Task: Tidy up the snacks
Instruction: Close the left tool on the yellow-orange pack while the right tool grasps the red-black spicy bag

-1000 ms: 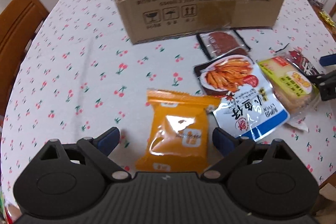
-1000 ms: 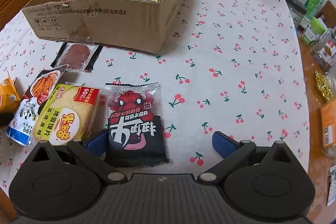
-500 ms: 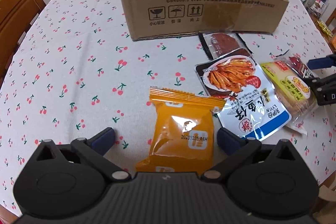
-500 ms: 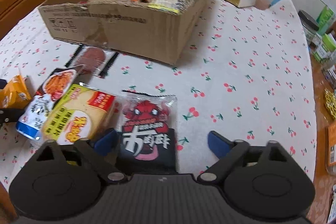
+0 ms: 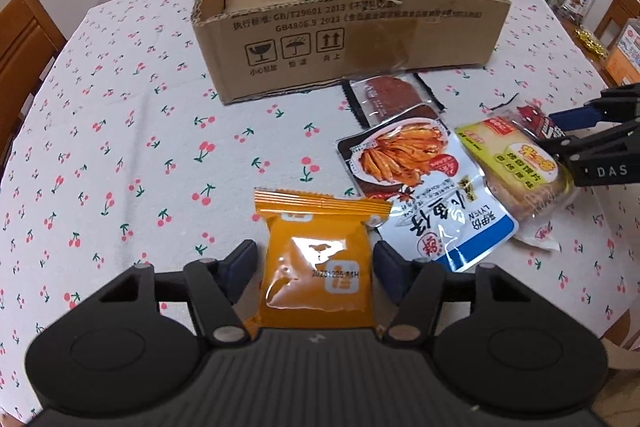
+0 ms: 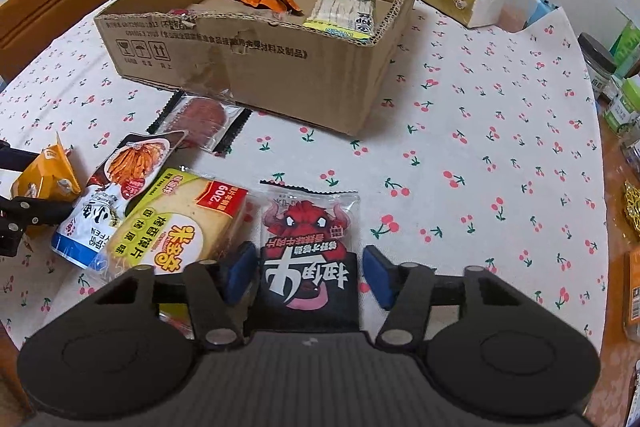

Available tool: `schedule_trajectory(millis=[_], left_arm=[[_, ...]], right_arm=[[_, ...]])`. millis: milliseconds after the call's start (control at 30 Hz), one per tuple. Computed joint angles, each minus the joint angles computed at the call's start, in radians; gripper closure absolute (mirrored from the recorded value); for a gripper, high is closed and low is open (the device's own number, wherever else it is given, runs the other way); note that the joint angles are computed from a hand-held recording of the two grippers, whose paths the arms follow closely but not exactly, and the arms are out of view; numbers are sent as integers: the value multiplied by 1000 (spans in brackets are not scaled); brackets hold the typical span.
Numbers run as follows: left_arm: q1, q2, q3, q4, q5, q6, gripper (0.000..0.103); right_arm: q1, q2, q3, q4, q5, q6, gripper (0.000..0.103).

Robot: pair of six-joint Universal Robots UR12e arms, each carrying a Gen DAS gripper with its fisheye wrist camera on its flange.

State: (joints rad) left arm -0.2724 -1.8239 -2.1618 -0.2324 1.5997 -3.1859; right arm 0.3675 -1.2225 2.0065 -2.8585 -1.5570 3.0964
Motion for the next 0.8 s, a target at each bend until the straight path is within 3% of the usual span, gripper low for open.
schedule_trajectory(millis=[267,800], left_arm=[[7,7,-4,8,-23,6,57],[13,31,5,-24,-34,69,59]], right_arm=[[6,-1,-3,10,-21,33,50],[10,-19,-21,47,-40,52,51]])
